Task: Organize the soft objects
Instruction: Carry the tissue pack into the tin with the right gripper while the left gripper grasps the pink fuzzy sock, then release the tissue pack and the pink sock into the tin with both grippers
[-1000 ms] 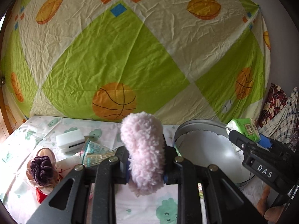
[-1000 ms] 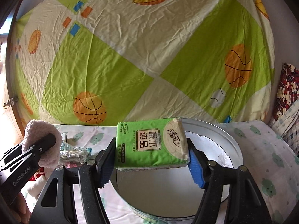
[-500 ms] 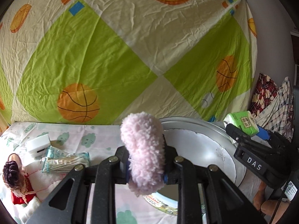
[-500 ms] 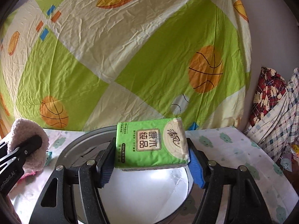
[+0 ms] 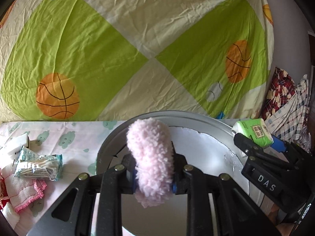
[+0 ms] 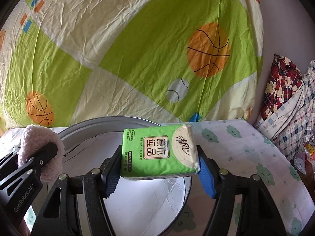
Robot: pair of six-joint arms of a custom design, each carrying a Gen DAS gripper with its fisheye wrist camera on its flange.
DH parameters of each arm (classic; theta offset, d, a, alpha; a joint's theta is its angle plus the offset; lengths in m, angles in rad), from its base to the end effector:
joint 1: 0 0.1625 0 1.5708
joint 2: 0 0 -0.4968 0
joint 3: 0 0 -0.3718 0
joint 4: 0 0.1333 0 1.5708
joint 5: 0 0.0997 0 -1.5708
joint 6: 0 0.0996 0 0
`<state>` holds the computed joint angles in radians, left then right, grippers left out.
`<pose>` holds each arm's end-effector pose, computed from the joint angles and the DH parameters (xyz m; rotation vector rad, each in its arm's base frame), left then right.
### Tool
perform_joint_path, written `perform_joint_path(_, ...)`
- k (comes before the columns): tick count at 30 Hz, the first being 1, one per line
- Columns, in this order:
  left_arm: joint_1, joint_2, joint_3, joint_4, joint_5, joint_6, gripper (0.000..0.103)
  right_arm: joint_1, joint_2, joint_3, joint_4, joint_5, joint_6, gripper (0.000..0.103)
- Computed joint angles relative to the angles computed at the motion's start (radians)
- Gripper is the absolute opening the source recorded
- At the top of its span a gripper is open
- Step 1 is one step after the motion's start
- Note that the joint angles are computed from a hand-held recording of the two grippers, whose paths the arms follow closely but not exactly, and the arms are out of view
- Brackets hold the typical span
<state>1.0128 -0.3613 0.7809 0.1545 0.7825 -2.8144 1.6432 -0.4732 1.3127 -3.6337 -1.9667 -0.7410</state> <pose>-0.2554 -0.7943 0.0648 0.4856 2.1711 -1.2768 0.1533 -0.8019 0.1746 0.5574 -2.0382 1.2488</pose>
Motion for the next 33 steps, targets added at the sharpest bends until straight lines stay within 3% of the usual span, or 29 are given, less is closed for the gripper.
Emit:
perform_joint_path(22, 0.009, 0.02, -0.022, 0.0, -0.054, 0.035, 0.023, -0.01, 0.026, -0.035, 0.085, -0.008, 0.011, 0.071)
perform_joint_path(24, 0.008, 0.019, -0.016, -0.019, -0.073, 0.049, 0.028, -0.011, 0.025, -0.034, 0.097, -0.002, 0.019, 0.071)
perform_joint_path(25, 0.006, 0.015, -0.002, -0.049, -0.089, 0.071, 0.035, -0.012, 0.023, -0.033, 0.105, 0.002, 0.025, 0.073)
perform_joint_path(29, -0.002, -0.018, 0.082, -0.172, -0.112, 0.139, 0.084, -0.015, 0.021, -0.034, 0.123, 0.011, 0.053, 0.085)
perform_joint_path(33, -0.009, -0.045, 0.141, -0.255, -0.122, 0.181, 0.095, -0.019, 0.011, -0.019, 0.114, 0.038, 0.074, 0.085)
